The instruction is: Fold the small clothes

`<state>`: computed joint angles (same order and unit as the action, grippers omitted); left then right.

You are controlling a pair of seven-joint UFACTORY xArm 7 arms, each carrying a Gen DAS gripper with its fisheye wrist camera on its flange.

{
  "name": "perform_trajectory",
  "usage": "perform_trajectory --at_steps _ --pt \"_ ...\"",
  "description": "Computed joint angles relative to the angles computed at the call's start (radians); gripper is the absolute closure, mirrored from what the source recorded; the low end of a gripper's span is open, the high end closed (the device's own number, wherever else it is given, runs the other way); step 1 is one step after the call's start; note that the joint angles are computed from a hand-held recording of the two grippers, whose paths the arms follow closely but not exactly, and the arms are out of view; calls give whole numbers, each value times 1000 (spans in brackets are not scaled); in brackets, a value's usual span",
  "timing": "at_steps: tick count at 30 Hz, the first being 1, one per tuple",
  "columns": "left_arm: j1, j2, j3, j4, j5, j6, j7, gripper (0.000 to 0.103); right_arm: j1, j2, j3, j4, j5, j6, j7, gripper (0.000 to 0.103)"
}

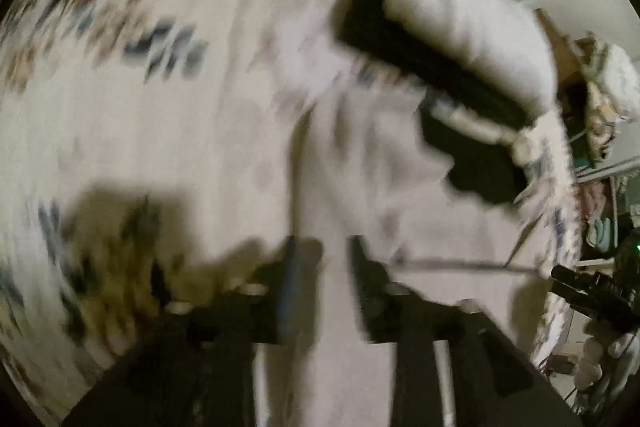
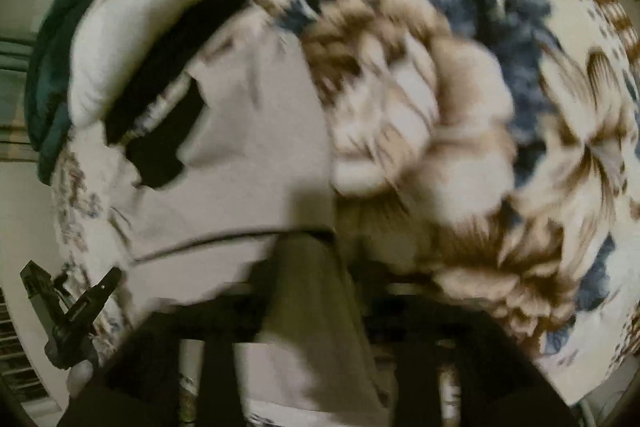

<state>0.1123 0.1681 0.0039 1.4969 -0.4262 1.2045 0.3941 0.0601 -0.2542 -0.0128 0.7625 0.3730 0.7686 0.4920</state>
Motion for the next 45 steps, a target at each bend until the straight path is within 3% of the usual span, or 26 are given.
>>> perform_trajectory --at_steps 1,2,8,14,16,17,18,19,20,23,31,36,39,45 --pt "-5 28 -7 43 -10 -10 9 46 -4 7 2 18 -11 -8 6 29" --pt "-10 56 -15 80 -14 -26 16 42 -9 33 2 50 -26 -28 7 29" --pt "-70 298 -70 359 101 -39 67 42 -38 254 2 276 -90 -49 4 29" --pt "-137 438 -83 509 236 -12 118 44 -45 573 29 666 -220 144 -90 29" --pt "-139 438 -92 491 243 -34 149 68 -49 640 39 751 -223 212 -117 29" --pt "-136 437 -97 486 238 -32 161 92 -47 693 43 819 -234 270 -131 30" --pt "-131 431 -102 478 228 -30 170 99 -41 712 41 845 -248 292 -132 33" --pt "-126 418 -105 459 217 -41 179 99 -31 725 35 861 -270 301 -125 51" --pt "-117 392 -111 424 196 -70 194 101 -20 731 27 872 -295 309 -112 77" --pt "-87 326 -122 354 127 -118 228 102 -30 677 32 811 -266 236 -96 90" --pt "-25 79 -101 165 -62 -154 268 102 5 425 35 598 -309 86 -14 91" --pt "-9 -137 -28 -39 -151 -74 254 102 53 165 80 351 -308 2 54 91" --pt "-16 -281 24 -201 -118 -23 238 102 93 -6 110 170 -263 22 111 91" --pt "-2 -435 90 -432 73 108 135 100 185 -244 125 -117 -127 101 185 90"
